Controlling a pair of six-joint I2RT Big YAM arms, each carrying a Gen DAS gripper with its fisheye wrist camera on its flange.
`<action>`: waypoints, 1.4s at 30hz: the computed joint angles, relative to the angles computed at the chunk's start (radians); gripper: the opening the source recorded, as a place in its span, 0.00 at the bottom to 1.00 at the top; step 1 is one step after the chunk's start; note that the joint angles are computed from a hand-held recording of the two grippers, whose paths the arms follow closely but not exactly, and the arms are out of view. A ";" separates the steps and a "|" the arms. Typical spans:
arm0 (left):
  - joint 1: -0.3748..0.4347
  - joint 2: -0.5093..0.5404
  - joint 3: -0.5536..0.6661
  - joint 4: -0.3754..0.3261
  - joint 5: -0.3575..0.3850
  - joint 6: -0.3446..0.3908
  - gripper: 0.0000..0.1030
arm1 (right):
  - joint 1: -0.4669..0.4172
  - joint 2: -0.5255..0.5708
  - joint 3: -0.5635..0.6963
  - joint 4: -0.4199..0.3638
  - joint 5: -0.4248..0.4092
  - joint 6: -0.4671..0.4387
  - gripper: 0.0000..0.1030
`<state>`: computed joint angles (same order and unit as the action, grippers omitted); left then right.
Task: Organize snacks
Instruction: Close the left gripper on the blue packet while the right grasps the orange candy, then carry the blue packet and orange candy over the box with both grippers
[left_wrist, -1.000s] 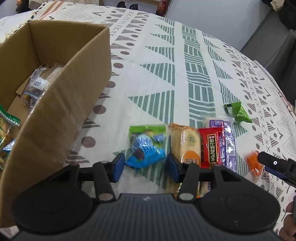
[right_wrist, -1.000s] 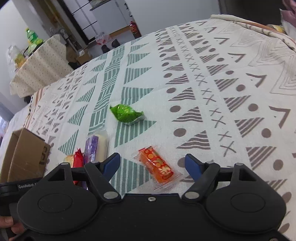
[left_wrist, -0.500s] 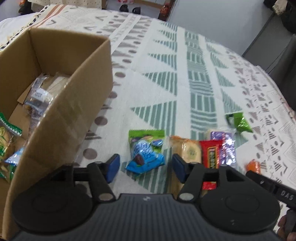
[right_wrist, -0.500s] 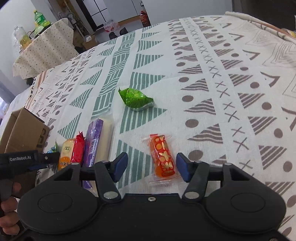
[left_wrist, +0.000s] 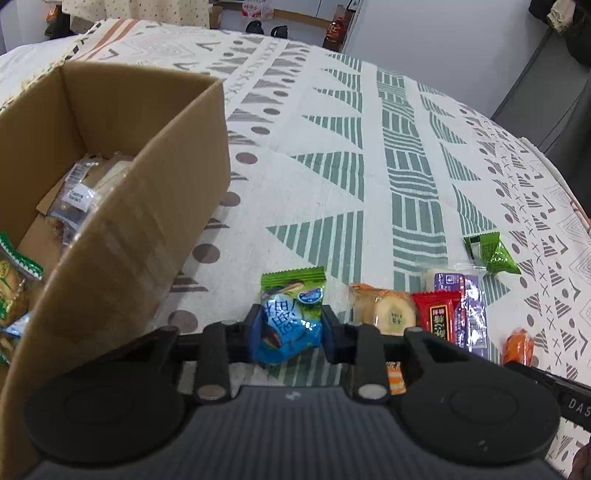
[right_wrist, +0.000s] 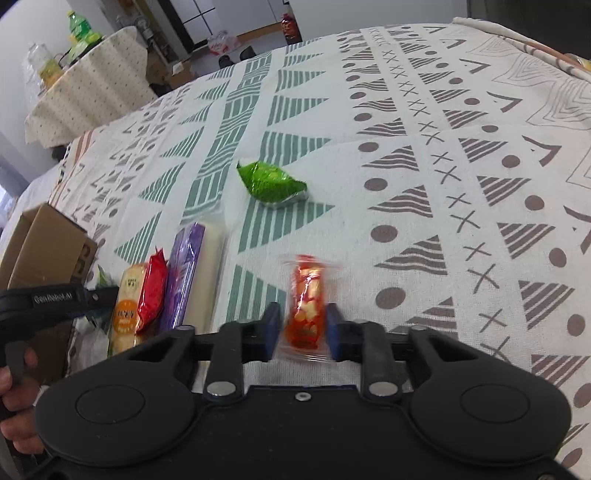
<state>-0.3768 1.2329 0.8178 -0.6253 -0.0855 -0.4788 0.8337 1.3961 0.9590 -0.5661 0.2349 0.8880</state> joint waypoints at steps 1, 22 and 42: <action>-0.005 -0.005 -0.001 -0.003 -0.008 0.015 0.29 | -0.001 -0.001 0.002 -0.004 -0.002 0.002 0.20; 0.055 -0.248 0.016 -0.097 0.062 0.066 0.29 | 0.079 -0.034 0.155 -0.119 0.132 0.027 0.19; 0.274 -0.385 0.046 -0.185 0.187 0.151 0.25 | 0.192 0.107 0.401 -0.142 0.178 0.015 0.18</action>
